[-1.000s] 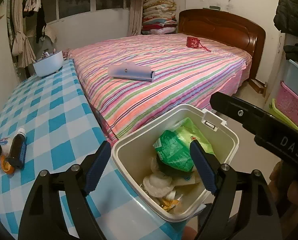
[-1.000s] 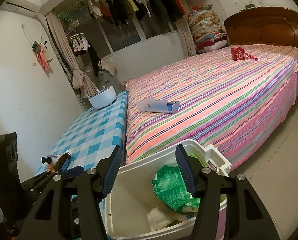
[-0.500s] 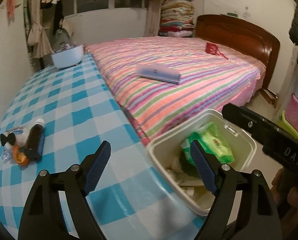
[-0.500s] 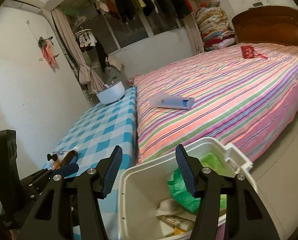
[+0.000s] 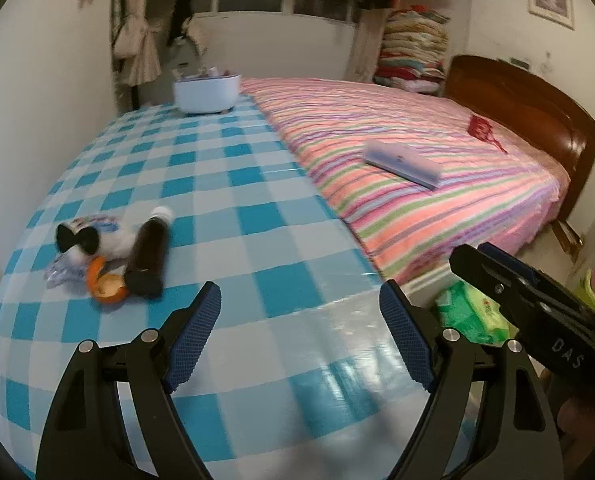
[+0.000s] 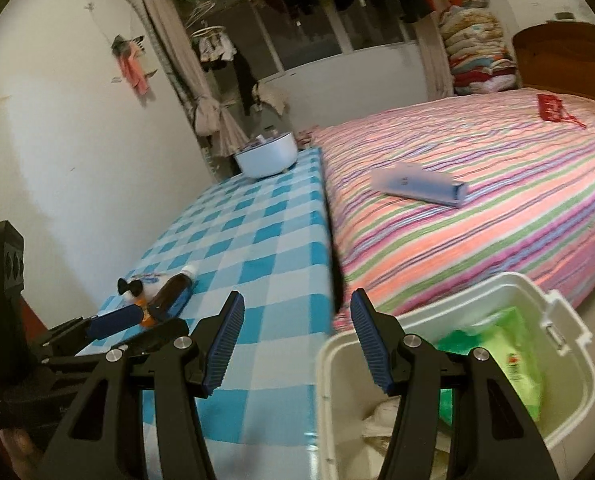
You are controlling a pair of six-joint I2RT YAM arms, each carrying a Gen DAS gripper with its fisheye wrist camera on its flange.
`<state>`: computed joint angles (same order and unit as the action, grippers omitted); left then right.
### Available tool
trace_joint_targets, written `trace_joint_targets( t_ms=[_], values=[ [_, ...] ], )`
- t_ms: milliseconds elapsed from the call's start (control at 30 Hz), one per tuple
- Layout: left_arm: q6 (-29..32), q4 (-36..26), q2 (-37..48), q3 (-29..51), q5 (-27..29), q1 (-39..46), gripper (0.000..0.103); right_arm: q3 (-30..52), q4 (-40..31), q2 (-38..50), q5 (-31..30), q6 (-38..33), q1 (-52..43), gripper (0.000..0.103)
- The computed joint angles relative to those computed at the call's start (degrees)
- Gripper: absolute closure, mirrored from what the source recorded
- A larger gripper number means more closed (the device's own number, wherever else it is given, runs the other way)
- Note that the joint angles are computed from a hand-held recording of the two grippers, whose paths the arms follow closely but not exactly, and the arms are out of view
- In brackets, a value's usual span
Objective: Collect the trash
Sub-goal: 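Move both tools back to the table toward the brown bottle and plush toy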
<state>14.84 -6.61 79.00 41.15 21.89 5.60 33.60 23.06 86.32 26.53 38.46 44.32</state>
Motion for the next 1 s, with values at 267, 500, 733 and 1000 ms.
trace_joint_targets(
  t_ms=[267,500,733,1000],
  values=[
    [1.07,-1.29,5.38,4.72,3.45,9.81,0.022,9.66,-0.31,9.1,-3.95,-1.75,1.15,0.049],
    [0.68,-3.26,11.53,11.22,6.75,17.74,0.022,21.13,-3.47,18.07,-9.42,-3.52,0.68,0.049],
    [-1.58,-4.93,17.07,18.24,7.29,21.41,0.022,32.13,-8.16,26.24,-14.36,-4.17,-0.47,0.049],
    [-3.12,-6.13,21.98,23.91,6.17,20.99,0.022,47.62,-16.77,35.99,-16.72,-6.98,0.0,0.049]
  ],
)
